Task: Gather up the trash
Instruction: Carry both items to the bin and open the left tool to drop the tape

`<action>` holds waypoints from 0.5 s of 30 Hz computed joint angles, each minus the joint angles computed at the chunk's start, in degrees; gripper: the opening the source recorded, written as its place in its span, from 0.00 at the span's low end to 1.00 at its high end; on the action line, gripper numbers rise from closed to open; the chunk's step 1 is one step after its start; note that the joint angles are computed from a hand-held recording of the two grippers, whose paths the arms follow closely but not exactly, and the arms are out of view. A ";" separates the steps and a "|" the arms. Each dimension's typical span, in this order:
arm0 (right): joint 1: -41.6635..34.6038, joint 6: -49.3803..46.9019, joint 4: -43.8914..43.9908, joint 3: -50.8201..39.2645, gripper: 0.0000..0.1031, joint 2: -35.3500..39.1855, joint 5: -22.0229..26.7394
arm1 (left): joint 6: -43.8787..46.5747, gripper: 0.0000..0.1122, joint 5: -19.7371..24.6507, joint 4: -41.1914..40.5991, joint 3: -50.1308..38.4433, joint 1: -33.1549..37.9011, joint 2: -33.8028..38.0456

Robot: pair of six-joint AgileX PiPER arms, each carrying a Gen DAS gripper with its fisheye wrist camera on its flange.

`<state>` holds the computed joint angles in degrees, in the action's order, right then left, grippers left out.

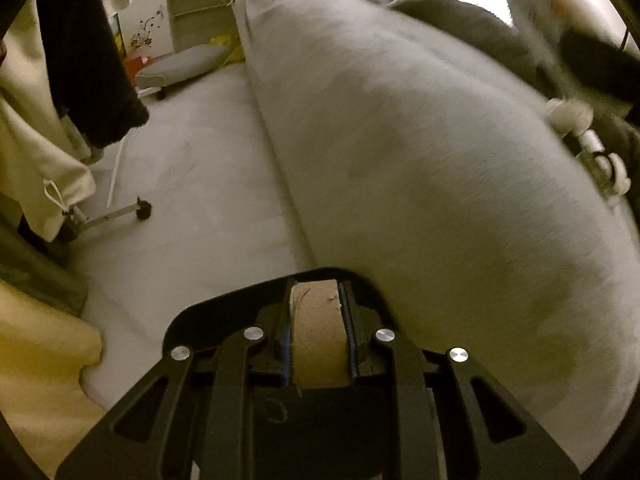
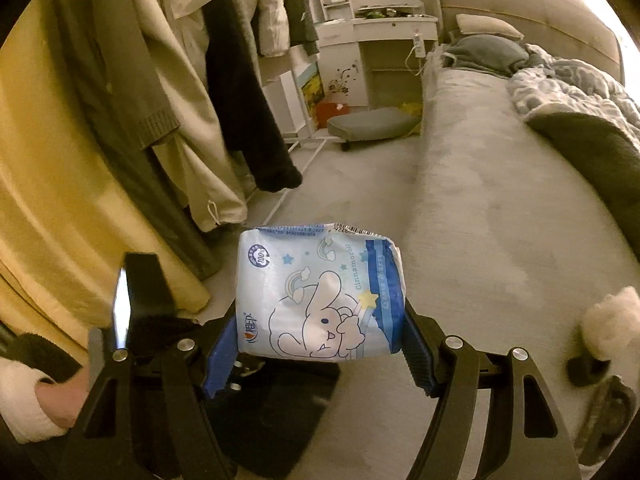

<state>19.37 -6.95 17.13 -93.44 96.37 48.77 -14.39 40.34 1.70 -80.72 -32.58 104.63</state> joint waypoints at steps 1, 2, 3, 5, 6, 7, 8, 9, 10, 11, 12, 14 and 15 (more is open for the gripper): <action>0.36 0.33 -0.07 -0.40 0.70 0.47 -0.03 | 0.54 0.20 -0.42 -0.68 0.73 0.46 0.17; 0.87 0.87 -0.36 -1.10 0.70 1.14 0.08 | 0.88 0.20 -0.88 -1.15 1.74 0.86 0.40; 1.17 1.22 -0.63 -1.64 0.70 1.72 0.19 | 1.32 0.20 -1.19 -1.53 2.52 1.28 0.66; 1.79 2.00 -1.02 -3.14 0.70 3.06 0.65 | 2.50 0.20 -1.43 -2.42 4.17 2.09 1.16; 2.23 2.58 -1.31 -3.95 0.70 3.80 0.80 | 2.98 0.20 -1.48 -2.86 4.91 2.45 1.41; 2.59 3.01 -1.54 -4.39 0.70 4.30 0.85 | 3.16 0.20 -1.49 -2.98 5.39 2.65 1.54; 2.94 3.35 -1.71 -4.69 0.70 4.73 0.87 | 3.35 0.20 -1.52 -3.06 6.02 2.85 1.74; 3.24 3.55 -1.67 -5.15 0.70 5.37 1.05 | 4.01 0.20 -1.50 -3.65 6.70 3.19 2.00; 3.64 3.96 -1.85 -5.64 0.70 6.00 1.20 | 4.51 0.20 -1.59 -4.39 7.29 3.47 2.20; 4.09 4.35 -2.08 -6.14 0.70 6.70 1.40 | 4.93 0.20 -1.63 -4.99 7.67 3.64 2.37; 4.33 4.49 -2.17 -6.45 0.70 7.13 1.64 | 5.71 0.20 -1.58 -5.89 8.05 3.92 2.56; 5.17 5.18 -2.87 -7.48 0.70 8.40 2.23 | 8.03 0.20 -1.66 -8.71 9.28 4.70 2.83; 5.52 5.62 -3.22 -8.07 0.70 8.92 2.50 | 8.98 0.20 -1.29 -9.94 9.53 4.98 3.00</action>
